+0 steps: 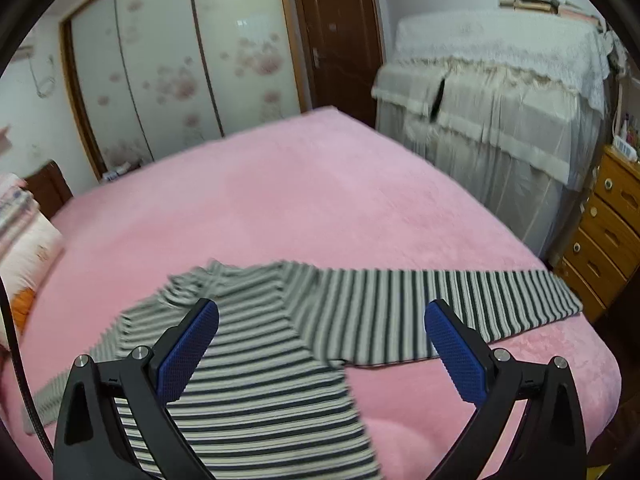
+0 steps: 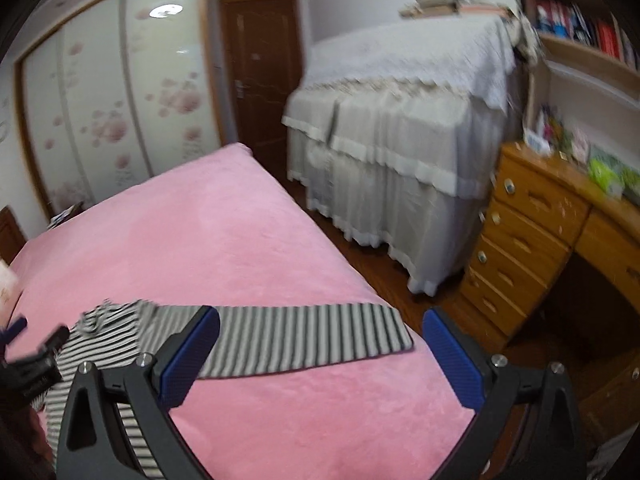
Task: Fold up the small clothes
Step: 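Move the right gripper to the sleeve cuff nearest it and grasp it, then carry the held sleeve across the shirt body and release it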
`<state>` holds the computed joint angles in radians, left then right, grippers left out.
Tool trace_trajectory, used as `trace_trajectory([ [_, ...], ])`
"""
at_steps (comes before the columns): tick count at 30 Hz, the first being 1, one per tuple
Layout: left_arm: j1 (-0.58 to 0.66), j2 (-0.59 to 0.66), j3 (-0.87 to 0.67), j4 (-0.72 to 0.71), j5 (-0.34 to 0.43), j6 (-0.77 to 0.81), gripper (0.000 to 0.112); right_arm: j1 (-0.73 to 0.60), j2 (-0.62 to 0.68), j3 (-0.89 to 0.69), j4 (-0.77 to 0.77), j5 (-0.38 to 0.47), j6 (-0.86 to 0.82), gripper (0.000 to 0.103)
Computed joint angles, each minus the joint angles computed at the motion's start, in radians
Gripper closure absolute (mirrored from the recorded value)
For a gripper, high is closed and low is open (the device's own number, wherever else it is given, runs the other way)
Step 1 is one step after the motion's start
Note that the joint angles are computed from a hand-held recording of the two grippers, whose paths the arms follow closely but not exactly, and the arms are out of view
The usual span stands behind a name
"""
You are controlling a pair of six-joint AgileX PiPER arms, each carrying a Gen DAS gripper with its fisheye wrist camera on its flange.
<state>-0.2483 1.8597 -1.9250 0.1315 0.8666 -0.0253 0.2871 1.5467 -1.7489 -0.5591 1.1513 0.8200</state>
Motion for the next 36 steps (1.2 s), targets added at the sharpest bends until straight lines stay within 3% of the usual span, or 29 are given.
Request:
trace_trajectory([
  [4, -0.058, 0.103, 0.047, 0.079, -0.085, -0.105, 0.01, -0.21, 0.008, 0.12, 0.231, -0.136, -0.095, 0.021],
  [8, -0.101, 0.234, -0.009, 0.096, -0.07, -0.173, 0.01, -0.317, 0.029, 0.239, 0.358, -0.217, -0.122, 0.025],
  [16, -0.194, 0.318, 0.006, 0.187, -0.115, -0.303, 0.01, -0.461, 0.106, 0.447, 0.61, -0.361, -0.237, 0.035],
  [22, -0.253, 0.397, -0.104, 0.247, -0.058, -0.358, 0.01, -0.58, 0.163, 0.523, 0.858, -0.48, -0.374, 0.035],
  [28, -0.286, 0.492, -0.283, 0.242, 0.029, -0.364, 0.01, -0.603, 0.256, 0.436, 0.864, -0.506, -0.36, 0.036],
  [30, -0.296, 0.508, -0.324, 0.241, 0.052, -0.362, 0.01, -0.603, 0.288, 0.398, 0.836, -0.496, -0.337, 0.046],
  [33, -0.302, 0.505, -0.339, 0.236, 0.065, -0.355, 0.01, -0.608, 0.313, 0.363, 0.849, -0.486, -0.358, 0.072],
  [34, -0.303, 0.494, -0.329, 0.237, 0.062, -0.353, 0.01, -0.613, 0.317, 0.352, 0.862, -0.486, -0.381, 0.09],
  [35, -0.302, 0.48, -0.314, 0.239, 0.059, -0.353, 0.01, -0.613, 0.311, 0.351, 0.867, -0.484, -0.393, 0.097],
  [36, -0.299, 0.463, -0.295, 0.24, 0.054, -0.351, 0.01, -0.606, 0.305, 0.346, 0.845, -0.485, -0.377, 0.097],
])
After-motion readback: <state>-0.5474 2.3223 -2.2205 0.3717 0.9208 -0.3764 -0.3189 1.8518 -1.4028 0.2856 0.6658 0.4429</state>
